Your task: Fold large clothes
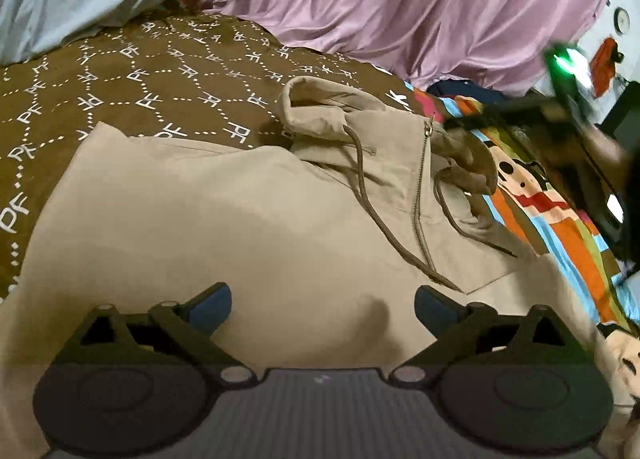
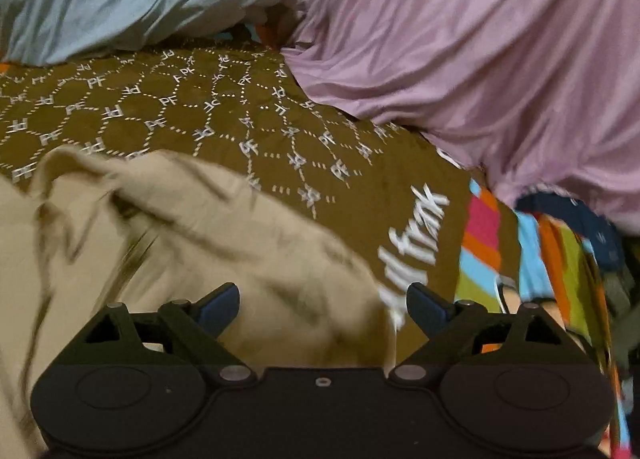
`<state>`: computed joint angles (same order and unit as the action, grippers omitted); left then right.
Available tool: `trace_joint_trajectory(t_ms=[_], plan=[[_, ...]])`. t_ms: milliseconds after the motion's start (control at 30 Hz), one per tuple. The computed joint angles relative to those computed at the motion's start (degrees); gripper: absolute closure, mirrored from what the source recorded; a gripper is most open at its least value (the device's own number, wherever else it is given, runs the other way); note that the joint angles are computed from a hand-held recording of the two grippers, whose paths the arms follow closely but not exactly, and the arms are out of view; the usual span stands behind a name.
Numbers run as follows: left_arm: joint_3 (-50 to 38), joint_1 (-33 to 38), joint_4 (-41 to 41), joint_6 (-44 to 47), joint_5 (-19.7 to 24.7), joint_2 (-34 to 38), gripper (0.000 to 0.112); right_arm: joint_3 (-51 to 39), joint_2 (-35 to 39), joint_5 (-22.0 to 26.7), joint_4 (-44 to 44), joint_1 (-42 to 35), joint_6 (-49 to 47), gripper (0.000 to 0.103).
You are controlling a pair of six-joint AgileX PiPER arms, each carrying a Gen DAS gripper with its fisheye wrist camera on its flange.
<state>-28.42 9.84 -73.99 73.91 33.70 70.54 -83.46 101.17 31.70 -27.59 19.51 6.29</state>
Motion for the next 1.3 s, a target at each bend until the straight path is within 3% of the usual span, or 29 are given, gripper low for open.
trace_joint_trajectory(t_ms=[100, 200, 233, 267, 300, 400, 533, 633, 767, 833, 900, 967, 1067, 1200, 1300], plan=[[0.8, -2.95, -1.04, 3.12, -3.48, -0.45, 0.01, -17.19, 10.86, 10.55, 9.77, -1.44, -12.98, 0.013], [0.87, -4.64, -0.97, 3.63, -5.6, -0.57, 0.01, -32.96, 20.18, 25.27, 13.36, -1.57, -18.41, 0.026], [0.84, -4.45, -1.06, 3.66, -5.33, -0.48, 0.01, -34.98, 21.51, 27.33, 12.54, -1.22, -18.34, 0.039], [0.75, -3.63, -0.9, 3.63, -4.42, -0.46, 0.01, -34.71, 21.7, 27.62, 10.27, -0.46, -16.69, 0.067], [0.62, -3.07, -1.0, 3.5, -3.72, -0.31, 0.01, -32.39, 20.75, 25.81, 7.87, 0.01, -14.34, 0.075], [0.27, -2.68, -1.17, 3.32, -3.26, 0.19, 0.01, -21.36, 13.44, 17.15, 4.97, 0.69, -8.13, 0.081], [0.33, -3.35, -0.45, 2.83, -4.22, -0.19, 0.01, 0.82, -3.08, 0.24, -14.84, 4.73, 13.77, 0.082], [-0.04, -0.93, -0.46, 2.07, -1.38, -0.06, 0.01, 13.85, -14.18, -5.49, -32.03, 8.53, 30.1, 0.083], [-1.26, 7.46, -1.34, -2.28, 8.48, 0.75, 0.015, 32.17, -25.97, -2.38, -54.91, 18.69, 47.9, 0.083], [-1.31, 11.99, -3.45, -1.64, 13.9, 0.56, 0.016, 40.41, -29.36, 2.22, -60.44, 24.6, 49.25, 0.082], [-0.72, 14.62, -5.62, 0.62, 16.34, -1.22, 0.016, 45.72, -30.44, 5.54, -61.63, 28.05, 48.91, 0.083], [-0.15, 15.5, -6.89, 2.72, 16.2, -3.49, 0.016, 49.66, -29.78, 9.84, -62.42, 31.11, 50.56, 0.09], [-0.37, 14.04, -6.58, 2.88, 13.47, -4.74, 0.016, 53.17, -26.17, 12.79, -64.55, 31.42, 52.53, 0.091], [-1.16, 11.7, -3.82, -1.16, 9.87, -3.53, 0.016, 52.54, -23.64, 10.03, -61.18, 27.54, 51.91, 0.093], [-1.93, 12.49, -2.34, -2.53, 11.0, -2.03, 0.016, 50.71, -28.94, 5.57, -54.46, 25.38, 48.19, 0.075]])
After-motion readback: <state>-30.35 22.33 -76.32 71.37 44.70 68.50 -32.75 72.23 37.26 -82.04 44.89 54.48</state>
